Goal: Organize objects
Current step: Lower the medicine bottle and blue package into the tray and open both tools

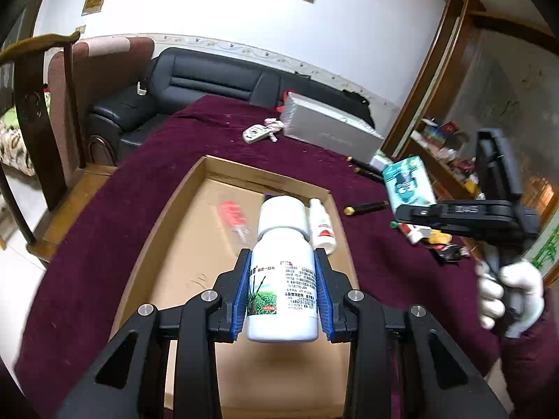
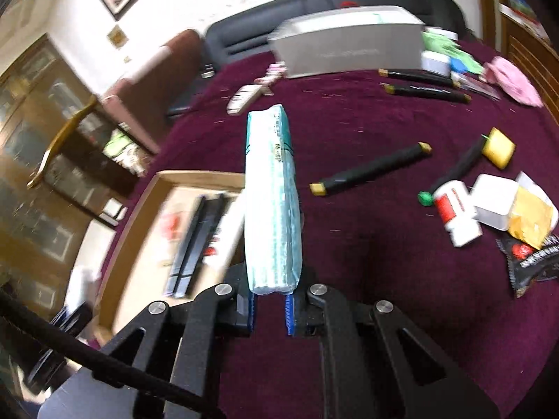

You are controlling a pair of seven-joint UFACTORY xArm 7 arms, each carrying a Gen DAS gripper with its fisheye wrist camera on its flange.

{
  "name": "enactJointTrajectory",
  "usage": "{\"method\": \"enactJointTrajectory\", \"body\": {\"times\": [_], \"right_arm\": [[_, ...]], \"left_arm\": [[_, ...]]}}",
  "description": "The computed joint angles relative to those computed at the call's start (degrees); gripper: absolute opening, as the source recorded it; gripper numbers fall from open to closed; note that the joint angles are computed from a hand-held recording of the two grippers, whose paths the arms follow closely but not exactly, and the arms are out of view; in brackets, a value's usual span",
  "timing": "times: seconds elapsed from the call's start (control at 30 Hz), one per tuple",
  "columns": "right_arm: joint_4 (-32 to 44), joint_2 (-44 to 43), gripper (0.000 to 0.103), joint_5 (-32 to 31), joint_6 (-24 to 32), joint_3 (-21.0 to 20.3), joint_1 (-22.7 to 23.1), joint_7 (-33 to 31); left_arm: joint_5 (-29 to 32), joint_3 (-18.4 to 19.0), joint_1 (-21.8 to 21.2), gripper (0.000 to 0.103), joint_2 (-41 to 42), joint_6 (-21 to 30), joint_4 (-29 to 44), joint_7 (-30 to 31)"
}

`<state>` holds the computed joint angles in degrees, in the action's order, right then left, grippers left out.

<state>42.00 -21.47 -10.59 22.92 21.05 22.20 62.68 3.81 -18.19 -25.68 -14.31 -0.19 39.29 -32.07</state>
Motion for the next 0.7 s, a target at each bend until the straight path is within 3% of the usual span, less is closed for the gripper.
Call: {"method": "enactJointTrajectory", "body": {"times": [0.13, 0.27, 0.43, 0.53, 0.7], "right_arm": [[4.89, 7.56, 0.01, 3.56, -3.7, -1.27, 3.56, -3.85], [11.09, 16.8, 0.01, 7.59, -6.05, -2.72, 6.9, -8.39], [19.7, 28.26, 0.01, 14.48, -6.68, -3.87, 9.3, -15.14], [23.93, 32.69, 0.01, 15.22, -5.55, -4.75, 10.08, -16.13], [28.22, 36.59, 0.01, 13.8, -3.29, -6.69, 11.51, -15.26]], "left_arm": [[5.98, -3.22, 6.4, 0.029, 3.11, 3.74, 4.26, -1.95], [12.67, -2.63, 8.04, 0.029, 8.21, 7.32, 8.78, -5.27], [16.71, 0.84, 5.4, 0.029, 14.33, 13.14, 14.09, -6.41], [10.64, 2.6, 3.55, 0.029, 16.18, 15.11, 15.59, -1.69], [10.1, 5.34, 1.07, 0.029, 16.15, 16.28, 15.55, -2.4]]}}
